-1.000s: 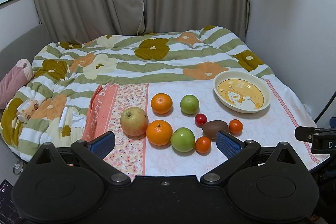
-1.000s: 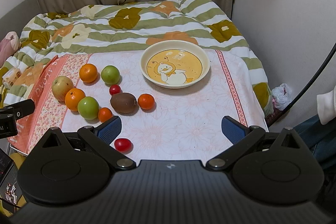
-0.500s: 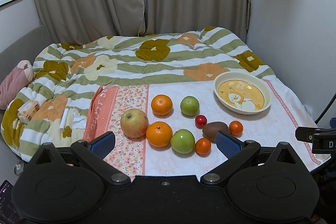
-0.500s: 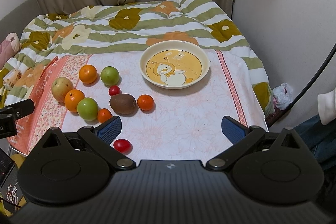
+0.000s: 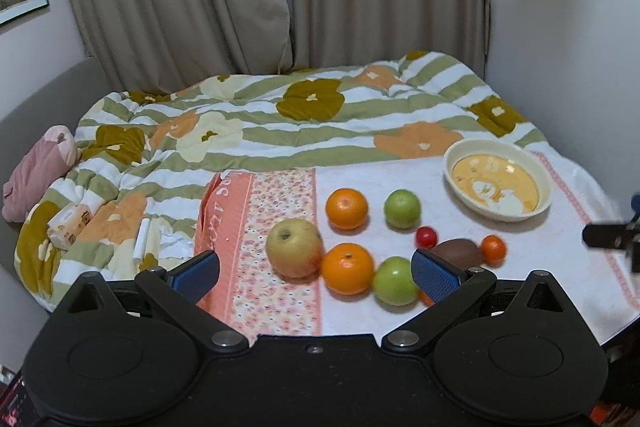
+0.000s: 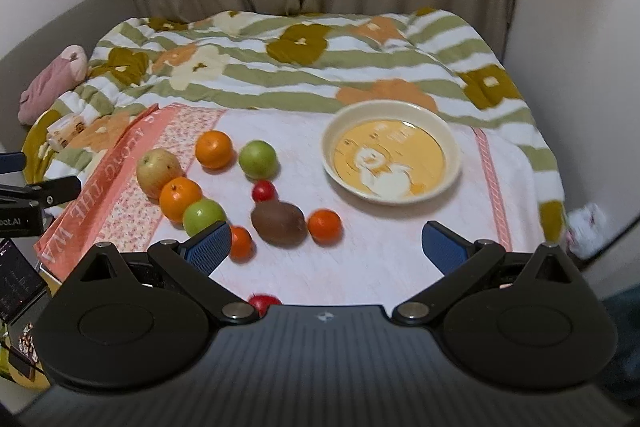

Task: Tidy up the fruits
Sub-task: 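Grasp the yellow apple with the left tool while the right tool grasps an orange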

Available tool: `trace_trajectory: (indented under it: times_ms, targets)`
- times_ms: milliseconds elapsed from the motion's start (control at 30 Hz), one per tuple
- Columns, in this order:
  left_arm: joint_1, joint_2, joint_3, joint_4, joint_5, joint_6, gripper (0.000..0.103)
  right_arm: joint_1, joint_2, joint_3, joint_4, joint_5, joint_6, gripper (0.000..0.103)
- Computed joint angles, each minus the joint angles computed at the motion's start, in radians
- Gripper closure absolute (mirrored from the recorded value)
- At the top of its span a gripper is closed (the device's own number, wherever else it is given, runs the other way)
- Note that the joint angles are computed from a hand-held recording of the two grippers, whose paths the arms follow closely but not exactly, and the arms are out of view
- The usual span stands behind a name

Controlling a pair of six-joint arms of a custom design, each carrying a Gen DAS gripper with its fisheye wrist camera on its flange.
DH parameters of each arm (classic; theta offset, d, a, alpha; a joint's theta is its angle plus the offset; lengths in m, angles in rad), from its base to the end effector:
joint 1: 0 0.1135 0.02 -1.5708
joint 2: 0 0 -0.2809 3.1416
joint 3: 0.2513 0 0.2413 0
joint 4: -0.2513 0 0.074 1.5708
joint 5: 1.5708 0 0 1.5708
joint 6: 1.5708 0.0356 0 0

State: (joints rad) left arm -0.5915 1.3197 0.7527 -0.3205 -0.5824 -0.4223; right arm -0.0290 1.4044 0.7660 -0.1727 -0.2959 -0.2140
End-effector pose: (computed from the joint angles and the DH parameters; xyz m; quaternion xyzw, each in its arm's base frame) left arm 0.2144 -0.1204 0.2302 -0.0196 0.9074 0.0807 0.4119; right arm 0.2715 0.0025 0.2211 -0.1393 0.9096 0.0914 0.3806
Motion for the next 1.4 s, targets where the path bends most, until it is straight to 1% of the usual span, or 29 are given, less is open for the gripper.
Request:
trace_trajectory:
  times_ms: [133, 333, 433, 533, 700, 900, 1067, 1133, 1233, 1400]
  targets:
    - [0.162, 0.007, -0.081, 0.157, 0.152, 0.191, 0.000, 0.083, 0.068, 0.002, 0.093, 0.024, 0.034, 0.000]
    - [0.378, 0.117, -0.137, 0.369, 0.385, 0.464, 0.000, 0.225, 0.202, -0.002, 0.237, 0.054, 0.093, 0.000]
    - [0.466, 0.197, -0.124, 0.434, 0.491, 0.595, 0.000, 0.298, 0.273, 0.004, 0.306, 0.082, 0.116, 0.000]
    - [0.526, 0.284, -0.113, 0.498, 0.569, 0.710, 0.001, 0.359, 0.344, 0.031, 0.348, 0.119, 0.117, 0.000]
    - [0.592, 0.416, -0.045, 0.519, 0.674, 0.860, 0.004, 0.433, 0.458, 0.104, 0.373, 0.150, 0.101, 0.000]
    - [0.630, 0.545, 0.054, 0.503, 0.749, 1.013, 0.005, 0.482, 0.576, 0.199, 0.373, 0.148, 0.053, 0.000]
    - [0.633, 0.647, 0.158, 0.443, 0.781, 1.104, 0.005, 0.499, 0.662, 0.303, 0.302, 0.133, 0.014, 0.000]
    - [0.631, 0.675, 0.181, 0.439, 0.792, 1.136, 0.005, 0.504, 0.685, 0.332, 0.279, 0.129, 0.002, 0.000]
    - [0.634, 0.701, 0.200, 0.459, 0.808, 1.169, 0.005, 0.505, 0.726, 0.384, 0.239, 0.115, -0.015, 0.000]
    - [0.660, 0.734, 0.261, 0.395, 0.872, 1.225, 0.005, 0.510, 0.779, 0.465, 0.161, 0.112, -0.047, 0.000]
